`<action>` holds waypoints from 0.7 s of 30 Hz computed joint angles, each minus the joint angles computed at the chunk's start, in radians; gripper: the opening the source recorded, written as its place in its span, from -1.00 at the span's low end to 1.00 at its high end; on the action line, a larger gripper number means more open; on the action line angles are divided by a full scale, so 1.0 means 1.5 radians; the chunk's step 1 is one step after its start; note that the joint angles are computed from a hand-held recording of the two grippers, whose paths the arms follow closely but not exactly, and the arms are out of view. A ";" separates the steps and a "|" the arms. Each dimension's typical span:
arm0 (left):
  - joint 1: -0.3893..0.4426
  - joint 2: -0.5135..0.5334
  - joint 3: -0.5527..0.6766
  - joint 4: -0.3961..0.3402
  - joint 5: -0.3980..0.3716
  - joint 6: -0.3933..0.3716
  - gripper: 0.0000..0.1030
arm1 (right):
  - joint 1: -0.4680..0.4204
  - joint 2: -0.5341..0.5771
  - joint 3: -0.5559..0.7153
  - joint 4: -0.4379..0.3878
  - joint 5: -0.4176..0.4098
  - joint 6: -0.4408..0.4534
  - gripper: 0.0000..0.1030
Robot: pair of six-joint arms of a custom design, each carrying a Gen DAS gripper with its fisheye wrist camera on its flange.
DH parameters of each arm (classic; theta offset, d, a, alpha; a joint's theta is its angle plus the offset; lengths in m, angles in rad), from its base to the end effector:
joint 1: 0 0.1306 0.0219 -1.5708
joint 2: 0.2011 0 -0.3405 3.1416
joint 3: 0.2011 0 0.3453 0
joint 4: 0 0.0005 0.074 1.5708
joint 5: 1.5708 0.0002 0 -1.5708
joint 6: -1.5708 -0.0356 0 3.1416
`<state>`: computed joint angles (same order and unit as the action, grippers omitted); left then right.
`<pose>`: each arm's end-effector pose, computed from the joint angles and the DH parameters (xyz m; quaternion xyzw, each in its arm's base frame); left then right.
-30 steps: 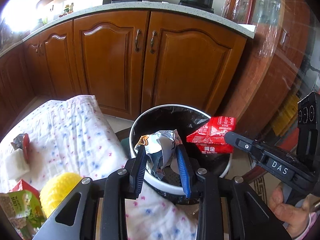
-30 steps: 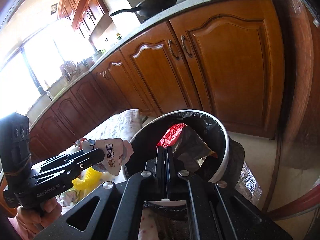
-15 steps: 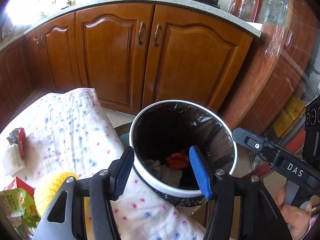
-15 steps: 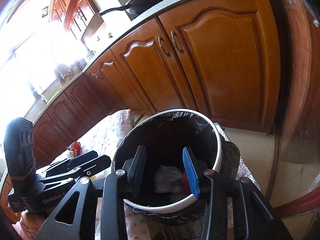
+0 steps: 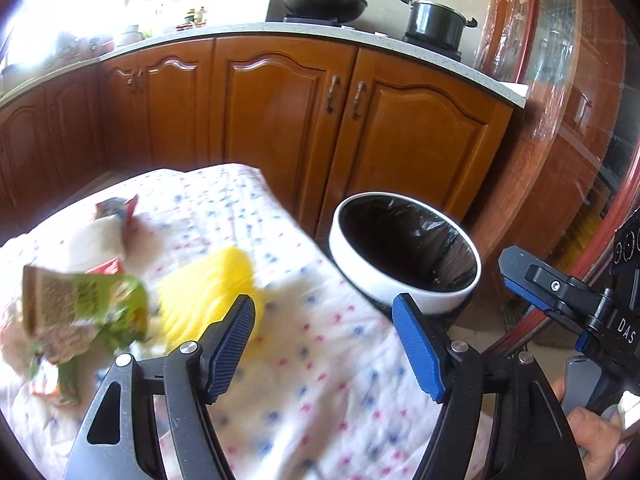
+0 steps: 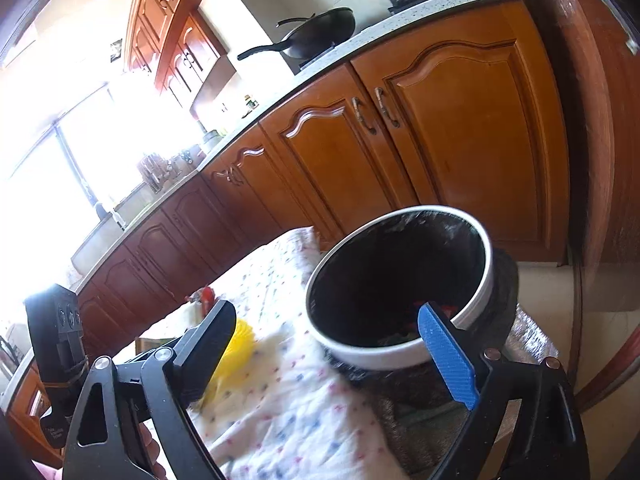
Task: Collect trash
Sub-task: 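Return both tools to the table above the remaining trash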
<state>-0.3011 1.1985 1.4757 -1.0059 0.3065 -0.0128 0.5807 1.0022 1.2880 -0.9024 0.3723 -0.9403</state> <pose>0.3561 -0.1224 0.4886 0.2026 0.8811 -0.1959 0.3797 0.2734 0.1633 0.4836 0.2397 0.8437 0.1919 0.4403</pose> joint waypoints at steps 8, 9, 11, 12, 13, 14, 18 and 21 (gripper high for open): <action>0.100 -0.091 -0.071 -0.023 0.023 -0.019 0.38 | 0.096 0.036 0.010 0.009 0.035 -0.047 0.82; 0.115 -0.099 -0.076 -0.028 0.030 -0.021 0.38 | 0.105 0.039 0.010 0.011 0.037 -0.053 0.82; 0.152 -0.112 -0.081 -0.047 0.045 -0.030 0.38 | 0.119 0.051 0.013 0.021 0.035 -0.059 0.82; 0.169 -0.117 -0.078 -0.059 0.054 -0.036 0.38 | 0.127 0.058 0.016 0.025 0.034 -0.061 0.82; 0.184 -0.123 -0.082 -0.064 0.058 -0.039 0.38 | 0.134 0.066 0.021 0.027 0.034 -0.062 0.82; 0.200 -0.128 -0.086 -0.069 0.064 -0.044 0.38 | 0.142 0.075 0.026 0.029 0.033 -0.062 0.82; 0.264 -0.137 -0.088 -0.098 0.092 -0.067 0.38 | 0.162 0.109 0.051 0.041 0.023 -0.050 0.82; 0.311 -0.139 -0.086 -0.110 0.111 -0.086 0.38 | 0.176 0.137 0.072 0.047 0.017 -0.038 0.82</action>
